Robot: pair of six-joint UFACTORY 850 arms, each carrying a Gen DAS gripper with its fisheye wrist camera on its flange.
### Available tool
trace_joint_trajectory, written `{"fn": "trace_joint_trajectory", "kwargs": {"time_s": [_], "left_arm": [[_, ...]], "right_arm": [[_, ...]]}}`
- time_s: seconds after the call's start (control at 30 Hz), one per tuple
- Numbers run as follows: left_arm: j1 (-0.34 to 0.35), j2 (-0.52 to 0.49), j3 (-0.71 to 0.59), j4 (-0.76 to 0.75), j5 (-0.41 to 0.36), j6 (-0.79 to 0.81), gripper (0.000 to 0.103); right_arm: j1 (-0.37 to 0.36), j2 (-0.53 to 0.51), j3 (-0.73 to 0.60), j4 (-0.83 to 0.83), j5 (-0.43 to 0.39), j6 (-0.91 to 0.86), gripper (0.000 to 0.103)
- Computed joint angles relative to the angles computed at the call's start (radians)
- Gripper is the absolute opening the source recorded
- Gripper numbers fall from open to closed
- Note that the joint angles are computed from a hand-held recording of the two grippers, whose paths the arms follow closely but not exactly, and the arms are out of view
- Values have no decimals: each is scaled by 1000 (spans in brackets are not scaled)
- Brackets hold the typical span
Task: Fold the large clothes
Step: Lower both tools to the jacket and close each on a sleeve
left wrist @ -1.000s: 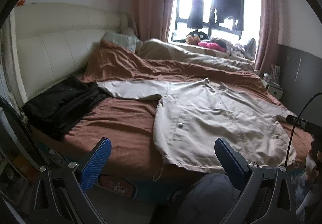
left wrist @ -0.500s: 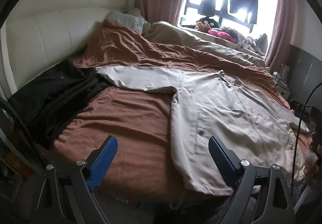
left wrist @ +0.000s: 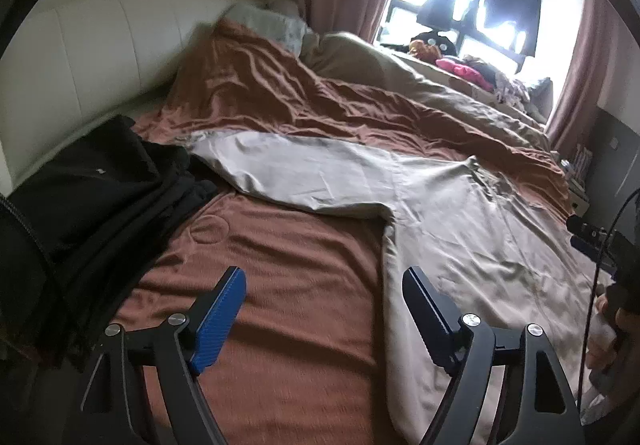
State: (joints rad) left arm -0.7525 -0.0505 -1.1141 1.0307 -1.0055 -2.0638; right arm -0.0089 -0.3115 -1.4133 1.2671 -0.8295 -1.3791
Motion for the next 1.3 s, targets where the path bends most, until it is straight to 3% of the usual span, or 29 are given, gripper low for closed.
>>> {"fn": "trace_joint_trajectory", "kwargs": {"time_s": [0.1,0.23,0.53,0.77,0.83,0.9,1.03,1.07,1.2,1.3], "left_arm": [[80,2,16,-15,84,23,79],[172,-8,31,-27,174,38,79],[370,-77,26,-68,344,92,78],[489,-178,-24,-156,430,194,77],[513,-220,-55,-214,418,261,68],[532,-249,-73,-260,417,297,67],[547,-286,-100,-259,392,287,66],[548,-294,-112,-257,380,290,63],[550,-295,-126,-222,342,236,19],[546,-268,-110,-138,370,169,12]], "right_arm": [[34,-55,-71,-42,0,56,95],[78,-153,-189,-104,7,144,79],[142,-334,-415,-253,-19,350,63],[174,-460,-591,-325,-73,467,52],[183,-505,-657,-339,-104,510,51],[191,-540,-708,-356,-116,541,49],[201,-625,-832,-370,-178,604,33],[204,-646,-862,-373,-193,622,27],[215,-750,-1015,-372,-286,690,20],[226,-866,-1196,-375,-386,773,18]]}}
